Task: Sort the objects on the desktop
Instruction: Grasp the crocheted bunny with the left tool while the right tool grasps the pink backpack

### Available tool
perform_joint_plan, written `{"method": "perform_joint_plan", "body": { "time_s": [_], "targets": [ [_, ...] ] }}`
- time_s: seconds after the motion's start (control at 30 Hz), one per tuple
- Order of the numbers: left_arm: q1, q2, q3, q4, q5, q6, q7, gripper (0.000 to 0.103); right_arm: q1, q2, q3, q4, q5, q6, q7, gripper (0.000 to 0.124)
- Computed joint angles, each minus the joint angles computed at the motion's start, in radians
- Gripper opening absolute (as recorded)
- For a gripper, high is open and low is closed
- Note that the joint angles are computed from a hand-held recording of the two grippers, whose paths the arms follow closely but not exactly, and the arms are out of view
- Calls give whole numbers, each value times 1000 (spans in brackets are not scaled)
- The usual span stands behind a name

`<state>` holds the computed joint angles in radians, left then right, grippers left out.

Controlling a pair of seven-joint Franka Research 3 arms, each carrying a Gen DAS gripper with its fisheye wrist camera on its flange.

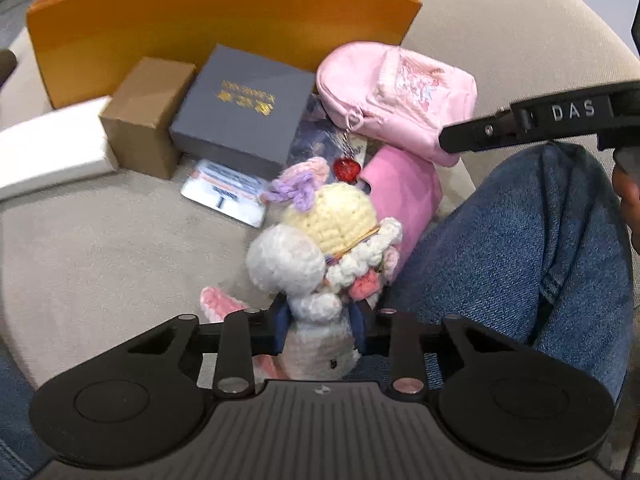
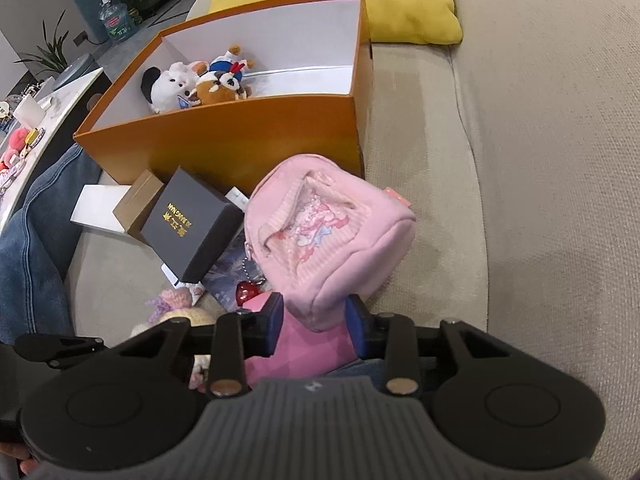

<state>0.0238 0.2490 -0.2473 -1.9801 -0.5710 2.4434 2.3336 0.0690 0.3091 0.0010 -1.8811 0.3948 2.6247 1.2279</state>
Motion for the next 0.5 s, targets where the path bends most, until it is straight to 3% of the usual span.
{"method": "perform_joint_plan", "body": {
  "time_s": [0.1, 0.33, 0.5],
  "targets": [
    [-3, -34, 4, -28, 1, 45, 0, 32, -6, -7, 1, -8, 8, 3, -18, 46],
    [-1, -99, 28, -46, -53, 57, 21, 31, -23, -22, 9, -18, 41, 2, -70, 56],
    [-12, -46, 29, 0, -33, 65, -16, 31, -37, -13, 5, 1, 71, -32, -91, 58]
  ]
}}
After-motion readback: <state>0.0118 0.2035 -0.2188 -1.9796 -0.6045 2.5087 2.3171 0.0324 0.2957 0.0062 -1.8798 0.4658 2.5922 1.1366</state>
